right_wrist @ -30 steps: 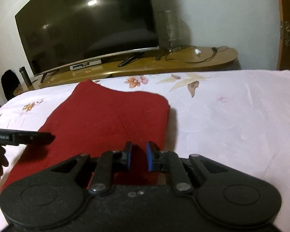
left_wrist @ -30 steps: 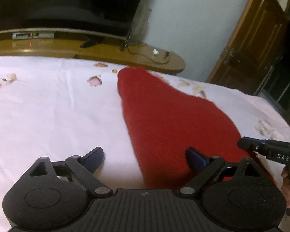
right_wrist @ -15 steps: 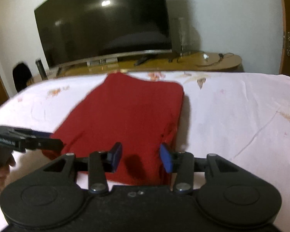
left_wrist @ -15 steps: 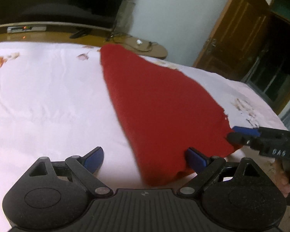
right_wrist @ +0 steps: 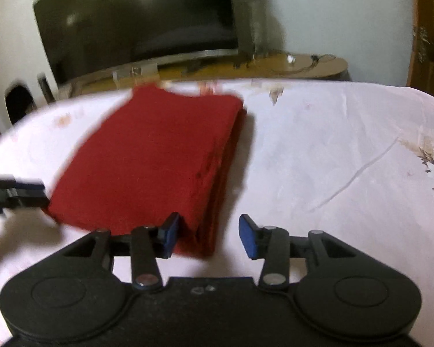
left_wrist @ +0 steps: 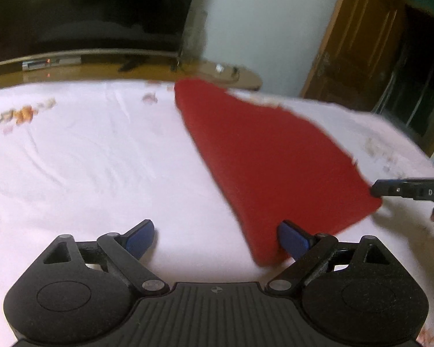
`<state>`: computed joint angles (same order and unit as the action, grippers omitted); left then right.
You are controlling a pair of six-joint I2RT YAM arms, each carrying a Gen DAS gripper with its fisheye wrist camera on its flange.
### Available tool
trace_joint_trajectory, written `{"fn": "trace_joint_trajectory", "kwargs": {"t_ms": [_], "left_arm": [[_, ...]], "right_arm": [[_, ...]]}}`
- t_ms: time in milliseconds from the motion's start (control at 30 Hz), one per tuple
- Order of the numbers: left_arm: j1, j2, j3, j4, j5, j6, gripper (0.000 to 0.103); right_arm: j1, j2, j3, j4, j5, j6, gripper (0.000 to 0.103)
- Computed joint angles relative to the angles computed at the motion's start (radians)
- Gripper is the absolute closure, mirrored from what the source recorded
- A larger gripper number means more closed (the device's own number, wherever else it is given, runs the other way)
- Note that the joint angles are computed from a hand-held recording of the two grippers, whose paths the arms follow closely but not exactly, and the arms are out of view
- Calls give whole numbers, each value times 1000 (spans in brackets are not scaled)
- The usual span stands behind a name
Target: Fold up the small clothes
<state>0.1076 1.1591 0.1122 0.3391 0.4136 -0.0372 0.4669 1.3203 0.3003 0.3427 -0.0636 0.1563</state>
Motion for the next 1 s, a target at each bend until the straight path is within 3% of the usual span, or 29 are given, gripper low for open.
{"fn": "trace_joint_trajectory", "kwargs": {"t_ms": [67, 100, 133, 267, 367, 433, 500, 700, 933, 1000], "left_arm": [[44, 80, 51, 24, 91, -27, 10], [66, 164, 101, 40, 155, -55, 10], [80, 233, 136, 63, 208, -81, 10], [110, 501, 307, 83, 380, -200, 11], [93, 590, 381, 77, 416, -239, 11], [79, 644, 415, 85, 422, -259, 12], [63, 683, 436, 93, 421, -267, 21], [33, 742, 461, 180, 417, -334, 21], [0, 750, 468, 229, 373, -369, 22], [-34, 726, 462, 215, 305, -339, 33]], "right_arm": [[-104, -4, 20, 7, -144, 44, 42], [-149, 35, 40, 35, -201, 72, 27], [-188, 89, 67, 67, -254, 100, 23], [-323, 362, 252, 61, -509, 208, 31], [-361, 497, 352, 48, -624, 239, 33], [-364, 560, 404, 27, -653, 241, 36], [-368, 615, 446, 29, -697, 245, 37], [-334, 694, 541, 6, -732, 244, 43], [-293, 725, 550, 78, -728, 284, 45], [-294, 722, 534, 100, -725, 284, 51]]}}
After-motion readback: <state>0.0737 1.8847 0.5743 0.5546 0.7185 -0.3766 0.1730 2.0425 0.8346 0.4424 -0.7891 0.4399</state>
